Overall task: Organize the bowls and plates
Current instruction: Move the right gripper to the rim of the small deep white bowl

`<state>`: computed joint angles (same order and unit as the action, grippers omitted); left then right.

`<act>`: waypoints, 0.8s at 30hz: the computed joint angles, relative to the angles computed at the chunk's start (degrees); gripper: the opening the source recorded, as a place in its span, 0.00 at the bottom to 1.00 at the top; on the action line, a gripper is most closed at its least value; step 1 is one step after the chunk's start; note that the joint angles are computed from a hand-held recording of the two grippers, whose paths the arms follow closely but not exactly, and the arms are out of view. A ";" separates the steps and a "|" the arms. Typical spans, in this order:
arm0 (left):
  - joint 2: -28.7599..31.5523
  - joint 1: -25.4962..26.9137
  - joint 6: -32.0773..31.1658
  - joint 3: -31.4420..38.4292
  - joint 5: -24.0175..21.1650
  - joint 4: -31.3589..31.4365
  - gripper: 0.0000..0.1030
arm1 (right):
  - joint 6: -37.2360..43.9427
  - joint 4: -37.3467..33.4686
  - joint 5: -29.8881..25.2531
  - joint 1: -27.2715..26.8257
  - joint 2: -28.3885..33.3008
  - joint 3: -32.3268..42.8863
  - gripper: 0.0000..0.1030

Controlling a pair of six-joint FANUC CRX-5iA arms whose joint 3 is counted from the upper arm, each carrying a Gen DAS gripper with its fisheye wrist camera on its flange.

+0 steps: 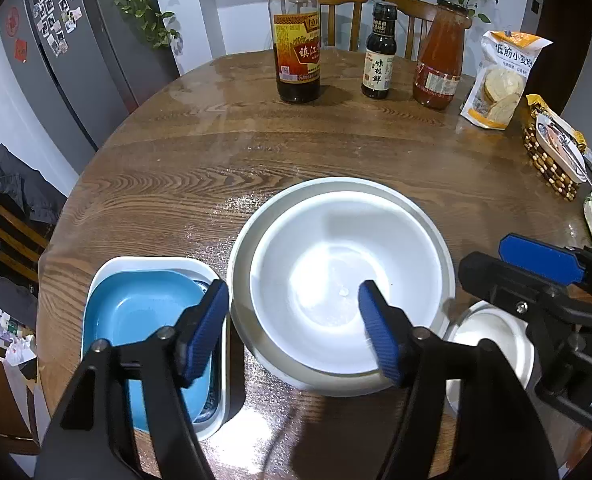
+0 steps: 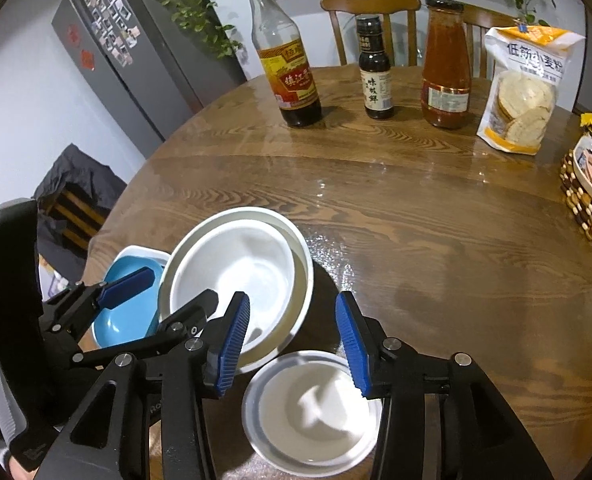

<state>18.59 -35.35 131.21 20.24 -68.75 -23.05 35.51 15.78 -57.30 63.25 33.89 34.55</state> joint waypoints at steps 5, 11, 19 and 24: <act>-0.42 -0.47 0.70 -0.13 0.08 -0.56 0.77 | -1.83 1.04 0.69 0.26 -1.23 -1.97 0.45; -0.71 -0.89 1.99 -0.22 -0.21 -0.85 0.89 | -3.57 1.59 1.83 0.46 -2.83 -4.55 0.45; -1.48 -1.03 3.70 -1.14 -0.25 1.05 0.89 | -4.77 -0.19 3.45 0.04 -5.35 -8.38 0.56; -2.02 -1.33 3.48 -2.20 1.18 3.64 0.90 | -8.31 0.50 6.01 -0.23 -8.43 -13.44 0.68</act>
